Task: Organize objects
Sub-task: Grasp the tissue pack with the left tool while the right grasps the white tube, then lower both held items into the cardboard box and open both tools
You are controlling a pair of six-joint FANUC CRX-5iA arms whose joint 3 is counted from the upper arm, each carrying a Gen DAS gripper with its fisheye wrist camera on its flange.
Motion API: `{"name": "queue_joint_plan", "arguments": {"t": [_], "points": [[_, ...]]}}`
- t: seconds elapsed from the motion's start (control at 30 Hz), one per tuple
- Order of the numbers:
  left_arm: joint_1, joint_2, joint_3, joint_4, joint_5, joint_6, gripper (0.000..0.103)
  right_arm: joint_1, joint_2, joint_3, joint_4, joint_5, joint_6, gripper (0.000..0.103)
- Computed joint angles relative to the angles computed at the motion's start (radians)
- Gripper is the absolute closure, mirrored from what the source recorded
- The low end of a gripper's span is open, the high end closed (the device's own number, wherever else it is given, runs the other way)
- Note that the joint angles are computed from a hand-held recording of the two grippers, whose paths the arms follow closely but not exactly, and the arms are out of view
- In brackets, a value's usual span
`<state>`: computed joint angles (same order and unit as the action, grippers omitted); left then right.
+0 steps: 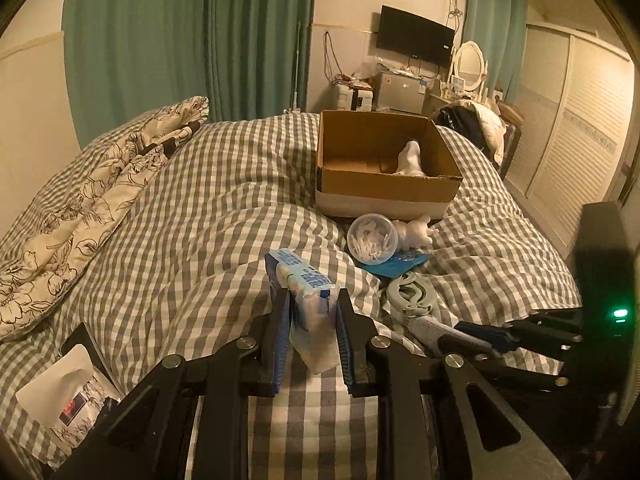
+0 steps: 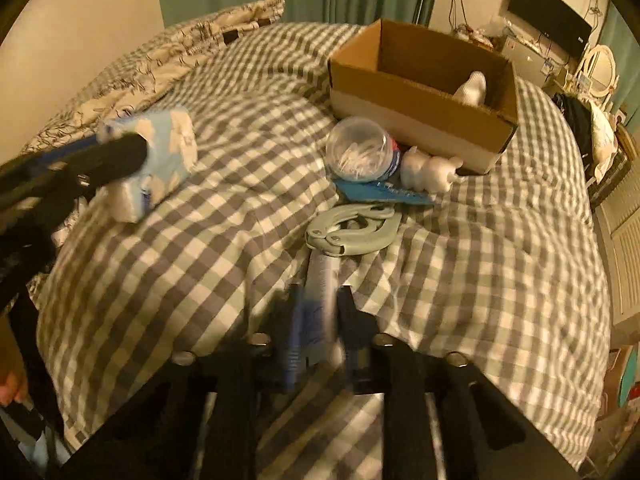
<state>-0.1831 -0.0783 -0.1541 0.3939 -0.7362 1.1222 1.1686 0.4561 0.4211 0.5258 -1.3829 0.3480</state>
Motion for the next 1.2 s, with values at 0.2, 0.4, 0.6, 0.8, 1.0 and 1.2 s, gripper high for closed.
{"name": "queue_joint_plan", "arguments": {"t": [0.2, 0.4, 0.6, 0.8, 1.0, 1.2], "points": [[-0.001, -0.009, -0.007, 0.031, -0.011, -0.014, 0.082, 0.037, -0.038, -0.025, 0.052, -0.006, -0.001, 0.092], [-0.013, -0.022, -0.011, 0.046, 0.001, -0.022, 0.082, 0.070, -0.085, -0.076, 0.126, 0.003, -0.051, 0.093], [-0.028, -0.003, 0.024, 0.072, 0.012, -0.032, 0.082, 0.080, -0.119, -0.095, 0.226, -0.011, -0.076, 0.093], [-0.055, 0.076, 0.140, 0.087, 0.009, -0.038, 0.082, 0.034, -0.127, -0.070, 0.324, -0.019, -0.041, 0.093], [-0.096, 0.202, 0.341, 0.051, 0.009, -0.012, 0.082, -0.049, -0.118, -0.016, 0.420, 0.023, 0.020, 0.093], [-0.129, 0.359, 0.566, 0.020, -0.003, 0.025, 0.082, -0.149, -0.085, 0.054, 0.445, 0.098, 0.086, 0.093]]}}
